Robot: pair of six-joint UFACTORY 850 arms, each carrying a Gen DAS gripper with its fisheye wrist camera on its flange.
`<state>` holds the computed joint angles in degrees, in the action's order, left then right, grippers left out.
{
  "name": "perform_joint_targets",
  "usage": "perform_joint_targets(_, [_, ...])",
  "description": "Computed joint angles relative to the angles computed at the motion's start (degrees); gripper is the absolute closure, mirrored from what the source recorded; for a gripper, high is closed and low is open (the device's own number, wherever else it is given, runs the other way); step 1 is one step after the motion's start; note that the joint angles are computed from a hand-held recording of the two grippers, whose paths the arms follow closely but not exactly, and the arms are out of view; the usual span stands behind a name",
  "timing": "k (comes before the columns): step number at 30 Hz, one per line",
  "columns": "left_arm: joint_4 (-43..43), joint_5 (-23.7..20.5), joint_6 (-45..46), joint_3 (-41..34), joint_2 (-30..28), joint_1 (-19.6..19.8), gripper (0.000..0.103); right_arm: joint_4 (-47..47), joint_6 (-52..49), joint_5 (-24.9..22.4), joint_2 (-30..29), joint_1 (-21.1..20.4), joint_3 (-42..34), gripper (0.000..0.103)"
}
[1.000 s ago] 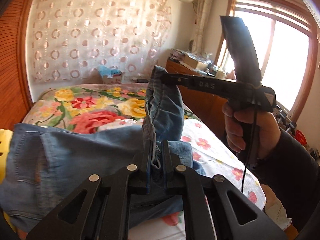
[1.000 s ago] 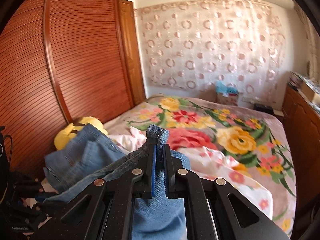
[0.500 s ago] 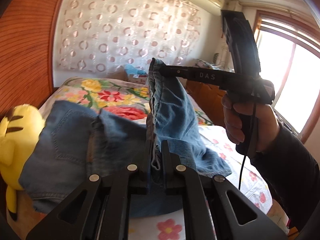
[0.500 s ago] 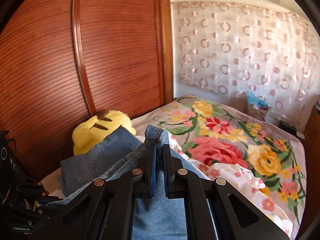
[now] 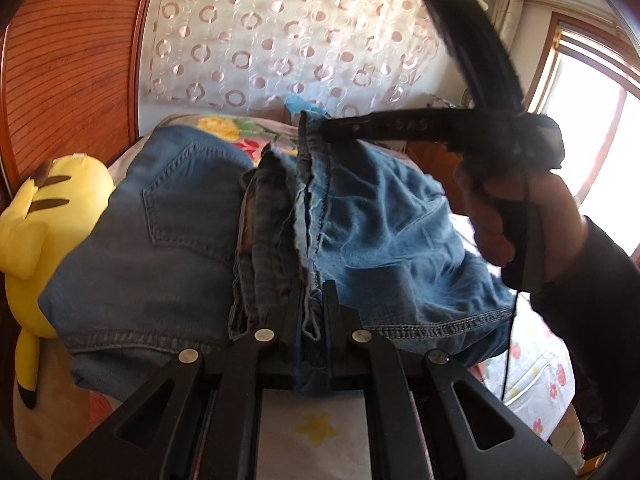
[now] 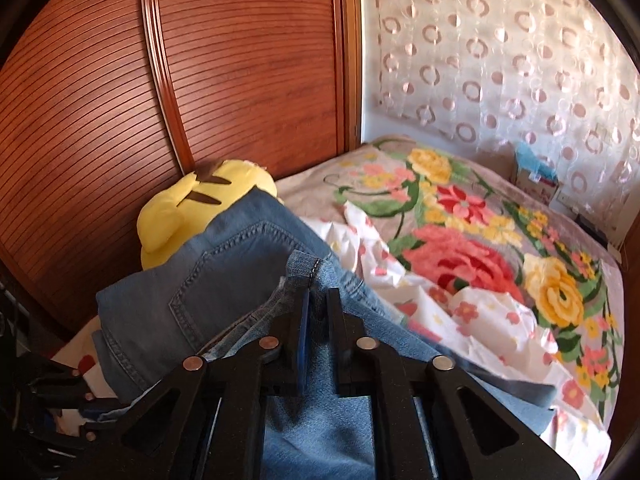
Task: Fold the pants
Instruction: 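Fold the held hem with both tools over onto the waistband, then open both tools and release the folded jeans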
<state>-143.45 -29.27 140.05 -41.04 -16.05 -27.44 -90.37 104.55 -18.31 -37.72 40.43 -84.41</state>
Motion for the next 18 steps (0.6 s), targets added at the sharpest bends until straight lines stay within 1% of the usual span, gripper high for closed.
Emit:
perform_joint_targets(1, [0.2, 0.1, -0.1, 0.0, -0.5, 0.3, 0.094, 0.8, -0.4, -1.3, 0.6, 0.4, 0.8, 0.079])
perform_joint_targets(2, [0.0, 0.3, 0.1, -0.2, -0.9, 0.3, 0.094, 1.8, -1.0, -2.4, 0.7, 0.6, 0.9, 0.071])
perform_joint_targets(6, [0.5, 0.7, -0.8, -0.8, -2.2, 0.3, 0.094, 0.3, 1.6, -3.7, 3.8, 1.0, 4.9, 0.069])
perform_joint_targets(9, [-0.5, 1.4, -0.1, -0.6, -1.8, 0.0, 0.094, -2.5, 6.1, -6.7, 8.4, 2.2, 11.8, 0.069])
perform_joint_targets(12, [-0.1, 1.1, -0.1, -0.3, -1.6, -0.2, 0.093, -4.4, 11.8, -9.9, 13.3, 4.0, 19.3, 0.069])
perform_joint_targets(15, [-2.5, 2.2, 2.7, -0.2, -1.2, -0.8, 0.087, -4.3, 15.9, -13.8, 17.6, 6.3, 26.0, 0.069])
perform_joint_targets(17, [-3.0, 2.4, 3.9, 0.1, -0.7, -1.1, 0.078, -3.2, 18.3, -15.9, 19.8, 8.1, 29.6, 0.069])
perform_joint_targets(18, [-3.4, 2.4, 4.5, 0.3, -0.4, -1.3, 0.066, -2.5, 19.3, -17.0, 20.5, 9.0, 31.0, 0.069])
